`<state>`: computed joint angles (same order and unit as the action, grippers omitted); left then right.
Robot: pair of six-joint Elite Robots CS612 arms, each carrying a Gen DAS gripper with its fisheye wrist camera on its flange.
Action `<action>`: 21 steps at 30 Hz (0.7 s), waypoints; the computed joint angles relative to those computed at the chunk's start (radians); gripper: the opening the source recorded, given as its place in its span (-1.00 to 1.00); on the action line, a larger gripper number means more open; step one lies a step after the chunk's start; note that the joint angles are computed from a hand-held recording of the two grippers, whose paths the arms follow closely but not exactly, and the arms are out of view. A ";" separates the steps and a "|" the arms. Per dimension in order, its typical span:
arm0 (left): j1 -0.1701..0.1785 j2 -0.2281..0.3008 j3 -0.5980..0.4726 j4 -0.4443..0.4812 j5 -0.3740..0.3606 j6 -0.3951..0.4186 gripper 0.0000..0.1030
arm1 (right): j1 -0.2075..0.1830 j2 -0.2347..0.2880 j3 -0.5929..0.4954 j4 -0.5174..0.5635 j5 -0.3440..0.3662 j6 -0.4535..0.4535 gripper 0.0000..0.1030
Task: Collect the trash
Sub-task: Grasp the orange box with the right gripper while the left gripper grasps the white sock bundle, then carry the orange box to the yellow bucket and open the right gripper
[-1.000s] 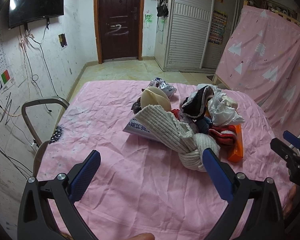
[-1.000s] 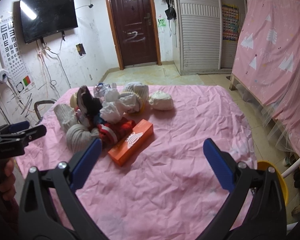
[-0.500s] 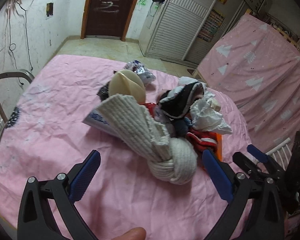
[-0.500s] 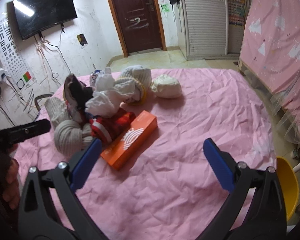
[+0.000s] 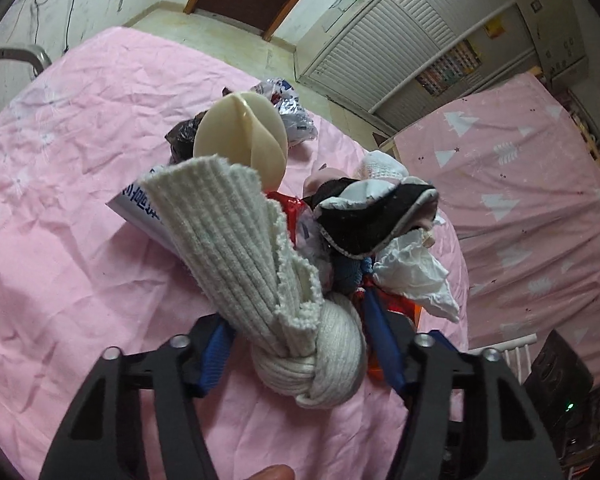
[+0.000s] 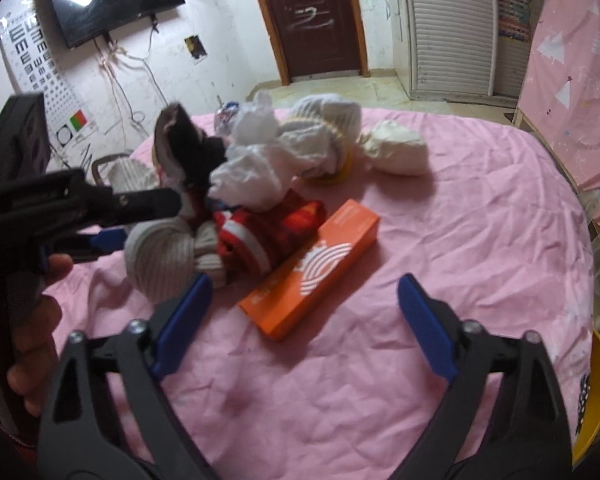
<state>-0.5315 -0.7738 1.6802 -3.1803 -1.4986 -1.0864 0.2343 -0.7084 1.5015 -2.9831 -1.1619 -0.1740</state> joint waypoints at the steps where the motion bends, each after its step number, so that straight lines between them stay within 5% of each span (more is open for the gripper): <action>1: 0.002 0.004 -0.001 -0.007 -0.006 -0.006 -0.22 | 0.003 0.003 -0.005 0.013 -0.004 -0.004 0.52; 6: 0.003 0.011 0.008 -0.063 -0.006 -0.025 -0.37 | 0.015 0.014 -0.024 0.044 -0.041 -0.023 0.19; 8: 0.001 0.006 0.021 -0.082 -0.006 -0.023 -0.42 | 0.017 0.011 -0.020 0.041 -0.053 -0.035 -0.17; 11: -0.004 0.001 0.036 -0.108 0.007 -0.021 -0.43 | 0.015 0.007 -0.010 0.032 -0.055 -0.043 -0.37; 21: -0.041 -0.064 0.117 -0.169 0.098 0.009 -0.43 | -0.025 -0.034 0.076 -0.067 -0.008 0.027 -0.55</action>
<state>-0.5728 -0.8378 1.7970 -3.3496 -1.4005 -1.0770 0.2093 -0.7423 1.5776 -3.0505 -1.1695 -0.1471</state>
